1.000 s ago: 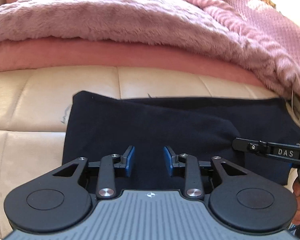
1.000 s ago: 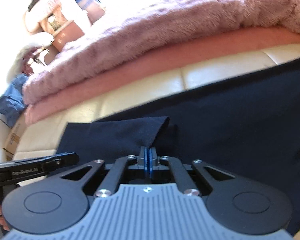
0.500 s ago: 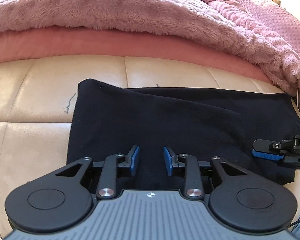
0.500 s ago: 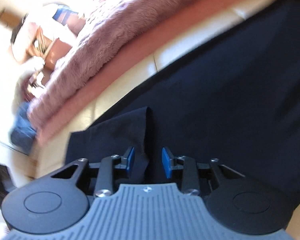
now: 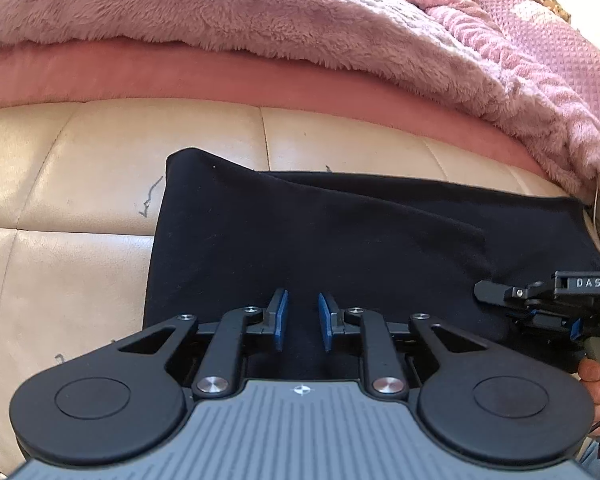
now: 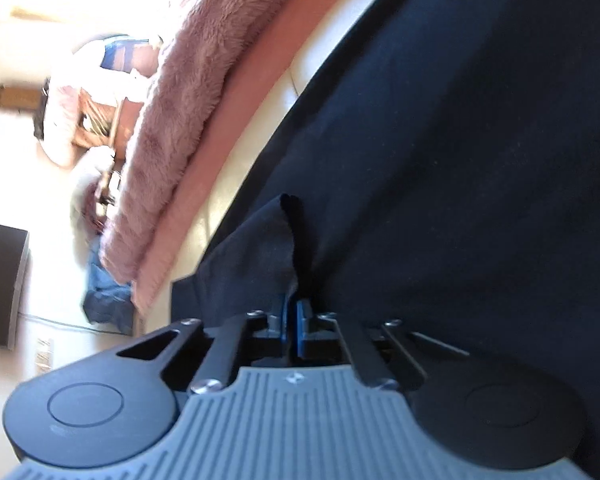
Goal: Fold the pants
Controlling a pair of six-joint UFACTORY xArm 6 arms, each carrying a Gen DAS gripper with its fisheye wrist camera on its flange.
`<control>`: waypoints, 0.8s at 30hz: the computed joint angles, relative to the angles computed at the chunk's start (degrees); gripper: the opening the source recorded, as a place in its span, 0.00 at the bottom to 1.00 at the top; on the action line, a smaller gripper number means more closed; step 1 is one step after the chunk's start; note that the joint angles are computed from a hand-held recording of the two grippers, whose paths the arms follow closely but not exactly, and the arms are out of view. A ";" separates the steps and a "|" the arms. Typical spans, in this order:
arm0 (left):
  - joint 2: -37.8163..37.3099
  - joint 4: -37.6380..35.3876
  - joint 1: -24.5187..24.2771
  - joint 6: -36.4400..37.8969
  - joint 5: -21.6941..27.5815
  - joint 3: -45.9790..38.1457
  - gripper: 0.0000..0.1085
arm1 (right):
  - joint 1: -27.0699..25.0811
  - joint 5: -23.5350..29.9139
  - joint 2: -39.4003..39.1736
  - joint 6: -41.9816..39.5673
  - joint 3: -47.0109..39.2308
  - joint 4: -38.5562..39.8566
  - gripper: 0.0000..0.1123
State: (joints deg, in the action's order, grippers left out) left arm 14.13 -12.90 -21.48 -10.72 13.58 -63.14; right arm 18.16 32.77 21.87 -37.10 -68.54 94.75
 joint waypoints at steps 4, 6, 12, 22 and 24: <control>-4.50 -2.88 0.14 0.04 -5.41 4.70 0.22 | 1.44 -2.76 -2.57 0.05 -0.03 -3.32 0.00; -7.62 -0.51 1.07 -3.46 -7.76 7.62 0.22 | 2.88 -5.41 -4.72 1.42 -0.76 -7.67 0.00; -15.80 11.25 5.35 -15.99 -9.48 14.65 0.22 | 4.63 -8.05 -9.09 14.81 -7.40 -32.03 0.00; -16.26 6.57 2.12 -11.32 -10.34 14.71 0.22 | -4.00 2.11 -14.26 31.96 -18.64 -63.76 0.00; -14.23 4.87 0.67 -8.98 -9.90 12.18 0.22 | -6.49 3.51 -15.56 32.96 -19.03 -67.30 0.00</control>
